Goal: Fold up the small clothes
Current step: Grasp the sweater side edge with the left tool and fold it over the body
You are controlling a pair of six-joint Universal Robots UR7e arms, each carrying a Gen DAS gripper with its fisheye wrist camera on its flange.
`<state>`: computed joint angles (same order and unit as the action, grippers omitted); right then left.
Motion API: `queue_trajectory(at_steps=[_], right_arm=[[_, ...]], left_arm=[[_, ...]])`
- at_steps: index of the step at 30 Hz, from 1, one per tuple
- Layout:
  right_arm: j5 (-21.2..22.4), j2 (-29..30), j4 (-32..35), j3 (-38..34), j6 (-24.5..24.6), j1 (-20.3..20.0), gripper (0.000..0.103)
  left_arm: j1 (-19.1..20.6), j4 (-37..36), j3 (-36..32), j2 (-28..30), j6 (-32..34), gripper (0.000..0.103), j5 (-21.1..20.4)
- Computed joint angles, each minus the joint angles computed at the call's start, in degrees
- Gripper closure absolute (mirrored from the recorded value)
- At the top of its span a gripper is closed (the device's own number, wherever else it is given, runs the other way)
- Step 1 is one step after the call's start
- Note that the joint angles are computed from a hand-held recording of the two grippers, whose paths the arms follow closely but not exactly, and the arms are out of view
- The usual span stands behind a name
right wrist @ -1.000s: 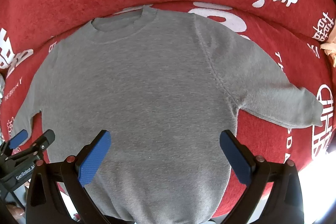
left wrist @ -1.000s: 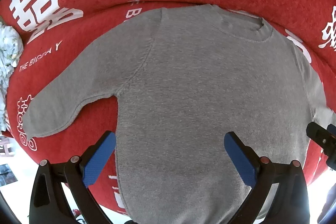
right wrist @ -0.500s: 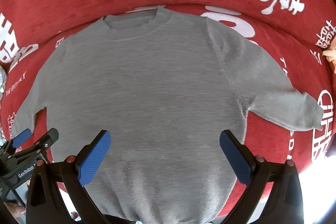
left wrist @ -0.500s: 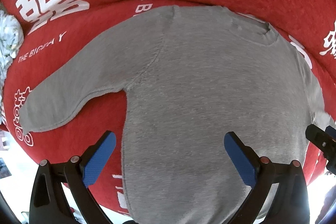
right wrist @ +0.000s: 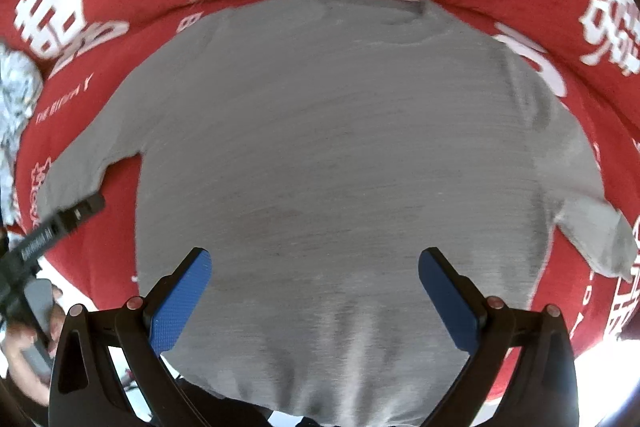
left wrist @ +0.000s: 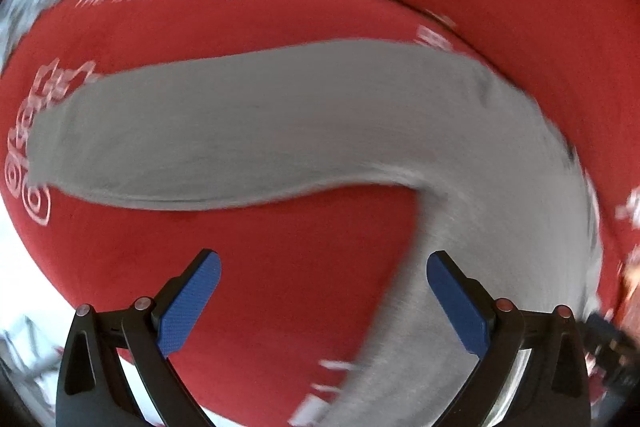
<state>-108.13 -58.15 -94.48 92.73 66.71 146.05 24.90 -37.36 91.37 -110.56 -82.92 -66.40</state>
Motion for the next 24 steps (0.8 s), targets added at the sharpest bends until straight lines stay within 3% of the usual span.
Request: queue_trajectory(at_steps=[4, 10, 15, 17, 18, 19, 20, 21, 24], right_arm=[[1.6, 3.1, -1.5, -1.7, -2.5, 0.3, 0.0], [3.8, 6.3, -3.6, -3.8, -4.6, 0.7, 0.0], [4.2, 8.1, -4.2, -5.6, -5.8, 1.0, 0.0], [4.3, 8.7, -4.4, -6.2, -6.0, 1.2, 0.0], [4.4, 8.9, -4.4, -6.4, -6.0, 1.2, 0.0], [4.5, 8.9, -4.4, -6.5, -6.0, 1.2, 0.0], [4.7, 8.9, -4.5, -6.4, -6.0, 1.2, 0.0], [4.8, 8.9, -4.5, -6.4, -5.9, 1.3, 0.0], [5.0, 8.6, -4.6, -6.0, -5.6, 1.4, 0.0]], left_arm=[[2.6, 0.9, 0.5, -6.5, -5.5, 0.0, 3.2], [13.7, -16.3, 6.1, -14.0, 1.2, 0.0, 3.8], [15.6, -23.3, 8.2, -15.5, 1.2, 0.0, 6.7], [14.6, -21.4, 7.7, -15.5, -0.3, 0.015, 8.5], [14.0, -19.7, 7.2, -15.4, -0.4, 0.039, 9.3], [14.9, -19.2, 6.5, -15.1, 1.2, 0.072, 9.1], [15.8, -18.9, 6.1, -15.1, 2.4, 0.083, 8.5], [16.9, -20.0, 6.5, -15.0, 3.4, 0.092, 8.1], [16.2, -20.5, 6.3, -15.3, 4.2, 0.096, 9.7]])
